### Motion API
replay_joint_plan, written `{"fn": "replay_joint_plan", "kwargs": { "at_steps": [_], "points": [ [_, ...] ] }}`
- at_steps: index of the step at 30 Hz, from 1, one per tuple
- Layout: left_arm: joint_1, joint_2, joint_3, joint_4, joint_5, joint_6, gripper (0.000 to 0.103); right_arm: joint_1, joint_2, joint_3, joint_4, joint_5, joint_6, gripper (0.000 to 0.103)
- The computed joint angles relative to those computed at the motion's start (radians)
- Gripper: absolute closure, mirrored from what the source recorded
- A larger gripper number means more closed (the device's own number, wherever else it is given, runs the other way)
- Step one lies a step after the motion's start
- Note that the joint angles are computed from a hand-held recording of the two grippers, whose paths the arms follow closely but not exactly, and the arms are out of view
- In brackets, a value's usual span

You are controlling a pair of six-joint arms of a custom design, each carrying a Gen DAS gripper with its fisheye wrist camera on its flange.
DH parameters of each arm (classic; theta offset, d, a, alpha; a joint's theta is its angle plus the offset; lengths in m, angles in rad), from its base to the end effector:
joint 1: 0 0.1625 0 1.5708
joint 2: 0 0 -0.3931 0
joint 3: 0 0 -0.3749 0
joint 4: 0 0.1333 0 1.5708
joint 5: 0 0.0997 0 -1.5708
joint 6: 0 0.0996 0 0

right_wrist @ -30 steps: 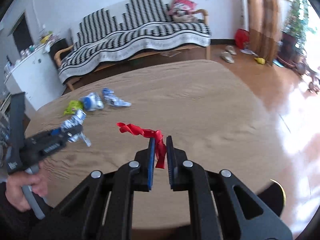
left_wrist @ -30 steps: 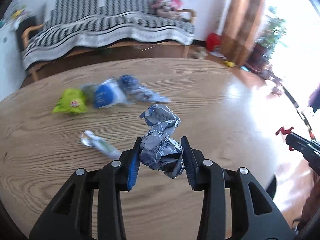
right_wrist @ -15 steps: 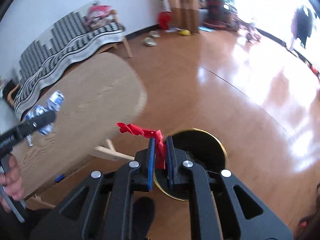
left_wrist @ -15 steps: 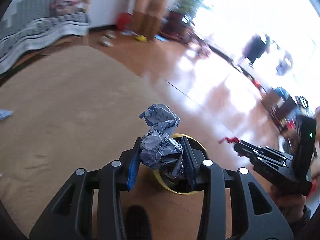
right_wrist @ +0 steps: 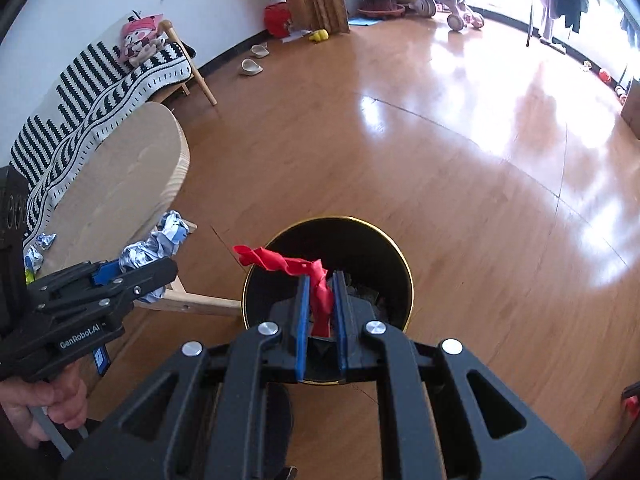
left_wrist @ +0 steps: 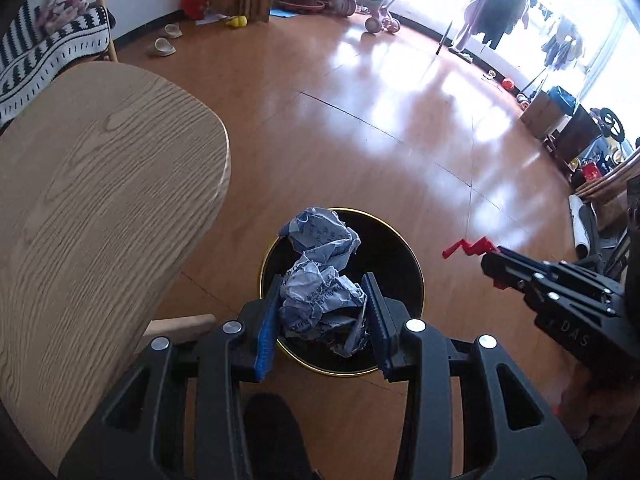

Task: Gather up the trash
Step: 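Carry both items to the bin and open both tools to drop them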

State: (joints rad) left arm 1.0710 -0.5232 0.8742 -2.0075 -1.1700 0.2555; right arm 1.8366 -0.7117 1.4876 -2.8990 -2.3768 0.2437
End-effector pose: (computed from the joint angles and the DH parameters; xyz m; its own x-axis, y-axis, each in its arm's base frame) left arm -0.2322 -0.7844 0.1472 -0.6767 0.6196 -0.3977 0.6703 0.7420 0.0154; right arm 0.2396 -0.6461 0.1503 -0.7988 0.3762 0.4695 -0.0318 0.7529 -0.6574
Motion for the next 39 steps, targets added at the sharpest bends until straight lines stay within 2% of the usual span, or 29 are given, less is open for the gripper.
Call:
{"fn": "replay_joint_plan", "kwargs": {
  "at_steps": [5, 14, 18, 30, 37, 38, 39],
  "points": [
    [-0.003, 0.037, -0.036, 0.014, 0.026, 0.022, 0.064, -0.016, 0.024, -0.041, 0.020, 0.023, 0.000, 0.091],
    [-0.010, 0.063, -0.053, 0.010, 0.020, 0.045, 0.063, -0.019, 0.027, -0.060, 0.014, 0.016, -0.020, 0.091],
    [-0.015, 0.061, -0.040, -0.005, 0.034, 0.029, 0.040, -0.019, 0.030, -0.072, 0.018, 0.012, -0.018, 0.091],
    [-0.011, 0.027, -0.009, -0.017, 0.017, 0.015, 0.024, -0.033, 0.053, -0.105, 0.064, 0.024, 0.013, 0.091],
    [-0.005, -0.039, 0.035, -0.070, -0.017, -0.057, 0.014, -0.036, 0.074, -0.158, 0.136, 0.038, 0.042, 0.090],
    [-0.003, -0.050, 0.040, -0.078, -0.027, -0.071, 0.013, -0.033, 0.078, -0.168, 0.147, 0.034, 0.047, 0.075],
    [0.000, -0.064, 0.043, -0.088, -0.038, -0.087, 0.012, -0.026, 0.085, -0.181, 0.153, 0.021, 0.051, 0.039]
  ]
}}
